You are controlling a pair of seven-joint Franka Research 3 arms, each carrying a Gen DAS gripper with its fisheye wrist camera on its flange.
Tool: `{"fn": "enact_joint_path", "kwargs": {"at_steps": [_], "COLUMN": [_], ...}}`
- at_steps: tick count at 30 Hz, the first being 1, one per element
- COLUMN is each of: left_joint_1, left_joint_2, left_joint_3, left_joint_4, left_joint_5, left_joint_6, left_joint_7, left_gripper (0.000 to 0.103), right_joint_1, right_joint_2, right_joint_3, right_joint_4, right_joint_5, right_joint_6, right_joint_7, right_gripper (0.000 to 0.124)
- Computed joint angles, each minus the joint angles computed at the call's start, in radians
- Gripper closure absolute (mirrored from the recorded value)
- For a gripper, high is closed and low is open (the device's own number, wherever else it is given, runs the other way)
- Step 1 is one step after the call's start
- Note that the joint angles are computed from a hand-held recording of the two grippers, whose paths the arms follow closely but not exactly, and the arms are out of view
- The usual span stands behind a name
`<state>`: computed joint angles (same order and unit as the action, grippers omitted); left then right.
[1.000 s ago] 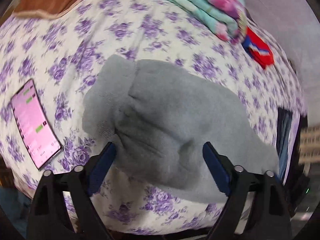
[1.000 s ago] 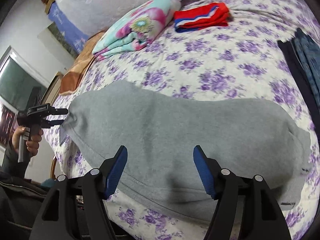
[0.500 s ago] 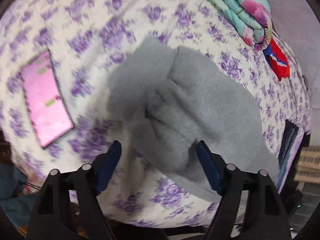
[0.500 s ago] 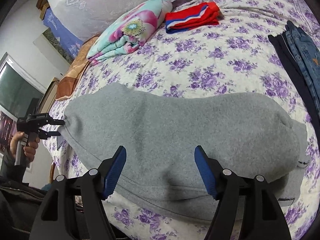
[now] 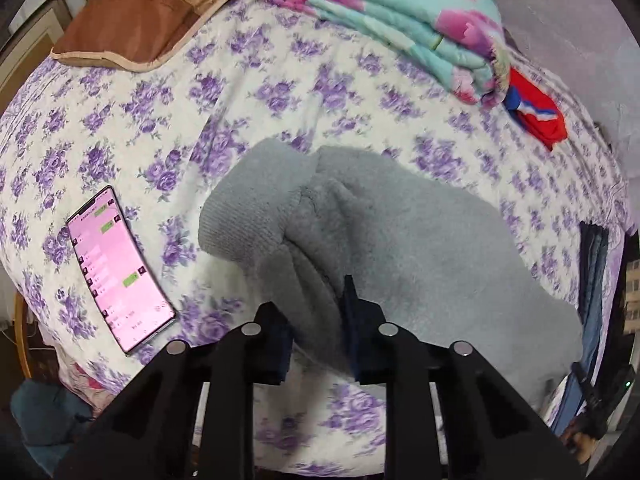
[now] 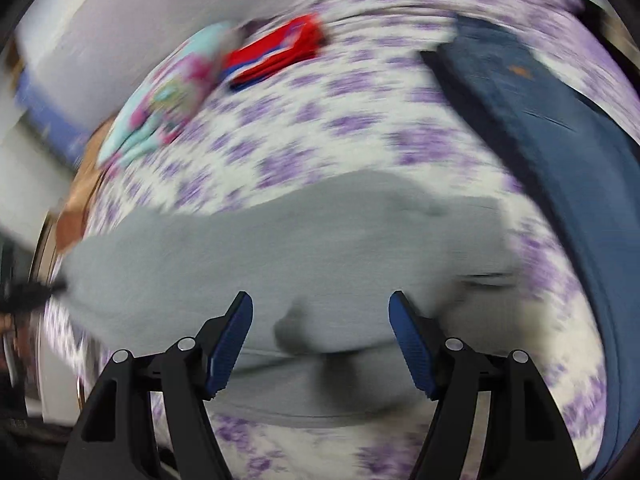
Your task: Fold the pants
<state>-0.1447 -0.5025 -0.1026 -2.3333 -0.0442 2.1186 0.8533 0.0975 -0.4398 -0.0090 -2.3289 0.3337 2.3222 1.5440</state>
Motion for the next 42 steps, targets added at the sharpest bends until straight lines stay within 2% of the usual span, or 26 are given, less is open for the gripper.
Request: {"fn": "enact_joint_path", "kwargs": {"at_steps": [3,5,6,7,9,12,14,15,16,17,20,21,26,29,30,31,33,34,35,36,38,42], "left_joint_1": [-0.006,0.001,0.005,0.009,0.023,0.029,0.009,-0.011,-0.021,-0.033,-0.067,-0.083,-0.087,-0.085,-0.084,-0.083,-0.081,-0.08,-0.08,-0.08,-0.079,-0.093], "left_joint_2": [0.073,0.077,0.067,0.063,0.049,0.014,-0.002,0.001,0.013,0.032,0.094,0.125,0.196,0.194,0.194,0.197,0.208,0.211,0.213,0.211,0.191,0.144], "left_joint_3": [0.009,-0.01,-0.017,-0.023,-0.048,-0.07,-0.053,-0.04,-0.037,-0.039,-0.05,-0.053,-0.077,-0.063,-0.063,-0.063,-0.066,-0.068,-0.071,-0.075,-0.077,-0.062], "left_joint_4": [-0.004,-0.013,-0.013,-0.002,0.025,0.04,0.029,0.024,0.027,0.033,0.042,0.055,0.077,0.05,0.049,0.052,0.061,0.066,0.071,0.079,0.072,0.034], "left_joint_5": [-0.009,0.008,0.02,0.036,0.115,0.213,0.199,0.172,0.16,0.147,0.118,0.097,0.093,0.065,0.064,0.064,0.07,0.073,0.076,0.084,0.092,0.062], "left_joint_6": [-0.055,-0.048,-0.045,-0.059,-0.089,-0.06,0.008,0.057,0.079,0.103,0.171,0.16,0.103,0.12,0.124,0.122,0.114,0.108,0.102,0.083,0.095,0.16], "left_joint_7": [0.045,0.03,0.016,0.005,-0.015,-0.04,-0.027,-0.001,0.013,0.028,0.079,0.102,0.129,0.155,0.164,0.173,0.189,0.194,0.195,0.199,0.204,0.244], "left_gripper": [0.073,0.07,0.067,0.058,0.051,0.042,0.037,0.034,0.034,0.034,0.034,0.034,0.034,0.034,0.034,0.033,0.033,0.033,0.033,0.033,0.033,0.032], "right_joint_1": [-0.045,-0.074,-0.076,-0.075,-0.076,-0.07,-0.06,-0.055,-0.064,-0.065,-0.049,-0.044,-0.035,-0.052,-0.065,-0.077,-0.102,-0.114,-0.103,-0.094,-0.091,-0.119], "right_joint_2": [-0.004,0.0,-0.003,-0.007,-0.01,0.009,0.032,0.05,0.065,0.08,0.098,0.084,-0.03,-0.069,-0.07,-0.066,-0.015,0.022,0.042,0.027,-0.027,-0.122], "right_joint_3": [0.003,0.017,0.014,0.008,0.005,0.007,0.009,0.014,0.034,0.037,0.027,0.029,0.03,0.032,0.036,0.046,0.077,0.09,0.067,0.044,0.028,0.064], "right_joint_4": [-0.021,-0.02,-0.022,-0.025,-0.026,-0.015,0.001,0.015,0.032,0.049,0.099,0.115,0.172,0.184,0.167,0.148,0.101,0.091,0.081,0.059,0.02,-0.007], "right_joint_5": [-0.021,-0.065,-0.068,-0.063,-0.067,-0.081,-0.089,-0.101,-0.147,-0.168,-0.162,-0.171,-0.172,-0.18,-0.192,-0.217,-0.321,-0.358,-0.324,-0.281,-0.249,-0.358], "right_joint_6": [0.03,0.029,0.028,0.026,0.015,0.003,0.005,0.01,0.009,0.001,-0.029,-0.046,-0.168,-0.254,-0.258,-0.253,-0.25,-0.284,-0.306,-0.289,-0.238,-0.124], "right_joint_7": [0.086,0.152,0.169,0.179,0.199,0.202,0.194,0.186,0.206,0.213,0.217,0.212,0.211,0.252,0.276,0.294,0.333,0.349,0.353,0.357,0.37,0.359], "right_gripper": [0.053,0.053,0.053,0.053,0.053,0.053,0.069,0.087,0.101,0.108,0.111,0.112,0.112,0.11,0.1,0.077,0.041,0.047,0.053,0.059,0.059,0.058]}}
